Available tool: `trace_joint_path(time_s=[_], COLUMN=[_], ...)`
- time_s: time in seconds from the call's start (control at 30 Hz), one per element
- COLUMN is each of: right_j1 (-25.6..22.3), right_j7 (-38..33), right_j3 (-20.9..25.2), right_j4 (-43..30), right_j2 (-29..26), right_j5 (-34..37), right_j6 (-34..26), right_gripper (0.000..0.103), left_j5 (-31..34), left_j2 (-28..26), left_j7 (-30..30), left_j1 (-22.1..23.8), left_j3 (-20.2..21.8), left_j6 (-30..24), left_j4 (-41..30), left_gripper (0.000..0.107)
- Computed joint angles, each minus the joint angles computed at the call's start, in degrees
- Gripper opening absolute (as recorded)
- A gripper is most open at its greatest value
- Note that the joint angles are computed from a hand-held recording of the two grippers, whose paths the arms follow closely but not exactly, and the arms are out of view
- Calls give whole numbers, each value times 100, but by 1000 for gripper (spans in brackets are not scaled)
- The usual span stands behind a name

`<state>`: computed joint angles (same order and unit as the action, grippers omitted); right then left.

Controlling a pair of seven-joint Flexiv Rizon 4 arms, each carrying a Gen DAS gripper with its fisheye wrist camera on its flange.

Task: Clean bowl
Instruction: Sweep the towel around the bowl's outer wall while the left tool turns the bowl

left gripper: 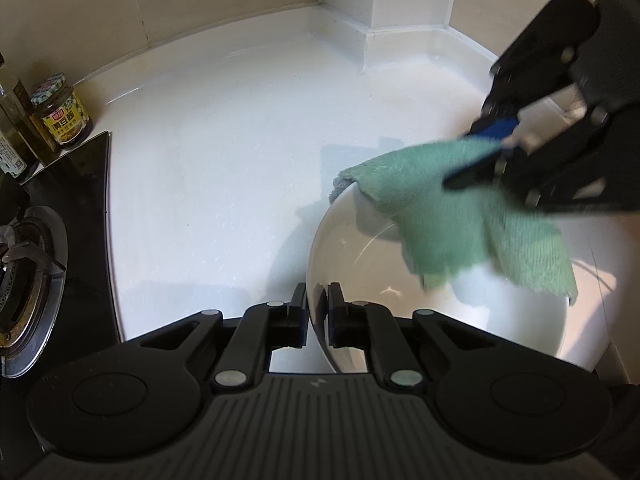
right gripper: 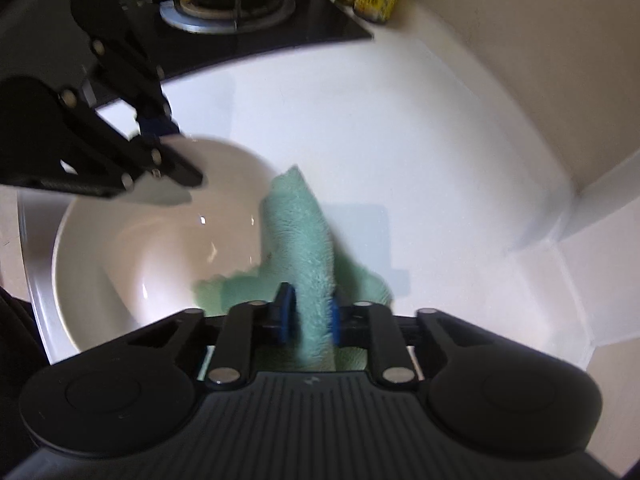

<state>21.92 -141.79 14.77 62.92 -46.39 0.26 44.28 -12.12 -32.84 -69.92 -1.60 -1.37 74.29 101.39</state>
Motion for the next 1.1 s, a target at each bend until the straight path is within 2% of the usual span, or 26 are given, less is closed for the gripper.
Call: trace_joint_path(time_s=[0.03,0.13,0.23,0.27,0.3,0.33,0.4,0.5,0.6,0.73,0.87,1.03,1.1], right_j1=[-23,-6,137,147,117,-16,-432,-561,-293,57,339,451,427], right_j7=[-3,89,311,330,371,197,-403,-847,-861,-630,-206,5,171], right_j3=[6,-178,-558,-596,-582,-382,354,716,488,187,-53,-119,-34], right_j4=[14,326,889,1001,1115,1207,1076,651,493,-120,-725,-1146,-1648], right_j2=[39,216,372,407,437,515,621,595,497,143,-276,-537,-784], right_j5=[20,-143,-628,-749,-923,-973,-624,-97,-1,39,39,77,260], right_j6=[44,693,1820,2028,2233,2215,1359,-37,-344,-1113,-1574,-2003,-2533], right_gripper=[5,5,5,5,5,5,5,5,5,6,5,5,6], left_j5=[-3,-3,-67,-87,-124,-157,-180,-226,-240,-323,-312,-367,-369], left_j2=[6,27,35,49,88,120,123,157,268,526,452,311,303], left_j7=[5,27,207,230,269,292,249,266,266,356,366,545,559], left_j1=[7,27,164,181,225,249,186,200,193,272,240,364,355], left_j3=[-9,-31,-140,-154,-194,-226,-205,-229,-211,-293,-265,-350,-343], left_j6=[14,77,223,256,326,396,409,423,413,619,649,682,691], left_j4=[17,86,225,266,368,463,466,512,618,1069,1012,902,897], left_gripper=[8,8,8,8,8,8,8,8,8,8,8,8,8])
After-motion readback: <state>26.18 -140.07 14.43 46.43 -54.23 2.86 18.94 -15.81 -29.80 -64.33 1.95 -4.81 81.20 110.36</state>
